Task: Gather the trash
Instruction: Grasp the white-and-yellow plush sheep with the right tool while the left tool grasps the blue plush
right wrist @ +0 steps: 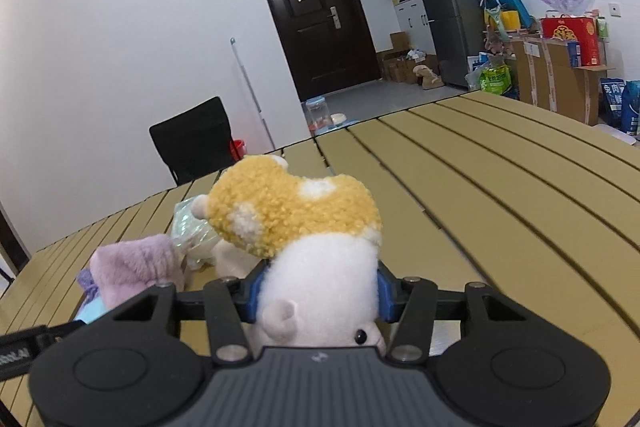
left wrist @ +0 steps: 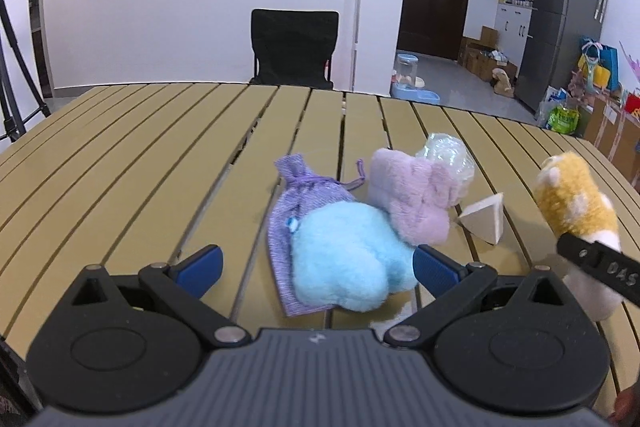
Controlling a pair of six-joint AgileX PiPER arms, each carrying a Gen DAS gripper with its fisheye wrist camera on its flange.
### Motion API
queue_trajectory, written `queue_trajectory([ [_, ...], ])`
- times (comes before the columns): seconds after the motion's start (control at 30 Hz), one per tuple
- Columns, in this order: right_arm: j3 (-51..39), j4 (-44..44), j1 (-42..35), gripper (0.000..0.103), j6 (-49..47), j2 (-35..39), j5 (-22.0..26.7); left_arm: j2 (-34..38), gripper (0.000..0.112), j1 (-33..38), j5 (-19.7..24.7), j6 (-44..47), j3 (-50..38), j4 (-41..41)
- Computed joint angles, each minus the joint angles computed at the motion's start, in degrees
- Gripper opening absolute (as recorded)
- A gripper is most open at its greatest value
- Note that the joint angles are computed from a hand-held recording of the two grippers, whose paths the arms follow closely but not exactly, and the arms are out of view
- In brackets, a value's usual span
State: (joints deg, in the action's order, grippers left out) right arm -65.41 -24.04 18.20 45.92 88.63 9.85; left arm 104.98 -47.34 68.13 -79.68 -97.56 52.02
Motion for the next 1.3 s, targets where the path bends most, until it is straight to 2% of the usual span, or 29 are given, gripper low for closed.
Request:
queue_trajectory([
  [0.13, 1.2, 1.9, -1.7, 0.051, -2.2, -0.7, -1.0, 1.8, 0.103, 0.6, -1.0, 1.4, -1.5, -0.7],
  [0.23, 1.4, 7.7, -3.4, 0.051, -8.3, -0.9, -1.6, 2.7, 0.103, 0.8, -2.4, 2.1, -1.9, -0.3],
  [0.47, 2.5, 4.9, -4.6, 0.051, -6.8, -1.7, -2.3, 4.8, 0.103, 3.1, -4.7, 4.6, -3.2, -2.7],
  [0.57, 2.8, 1.9, -4.7, 0.051, -4.1, -1.8, -2.5, 5.2, 0.103, 4.6, -6.7, 5.4, -2.8, -3.8],
  [0.63, 2.8, -3.8, -4.1, 0.051, 1.4, -1.7, -2.3, 5.5, 0.103, 5.1, -6.9, 5.7, -2.9, -4.2],
  [0.67, 2.8, -5.1, -4.1, 0.051, 2.7, -1.7, -2.4, 5.2, 0.100, 5.3, -7.6, 5.5, -2.4, -4.1],
  [0.77, 2.2, -3.0, -4.2, 0.051, 0.4, -1.3, -2.0, 4.6, 0.080, 5.7, -8.9, 5.8, -1.4, -4.6],
  [0.8, 2.3, -3.0, -4.2, 0.051, 0.3, -1.2, -2.0, 4.4, 0.078, 5.9, -9.6, 6.0, -1.0, -5.0],
  [1.0, 2.0, -5.3, -3.3, 0.051, 2.9, -1.0, -1.7, 3.6, 0.076, 5.0, -9.3, 4.2, 0.3, -2.7],
  [1.3, 3.3, 6.0, -4.2, 0.051, -9.2, -2.6, -2.4, 1.1, 0.076, 4.0, -8.5, 2.8, 2.0, -1.8],
])
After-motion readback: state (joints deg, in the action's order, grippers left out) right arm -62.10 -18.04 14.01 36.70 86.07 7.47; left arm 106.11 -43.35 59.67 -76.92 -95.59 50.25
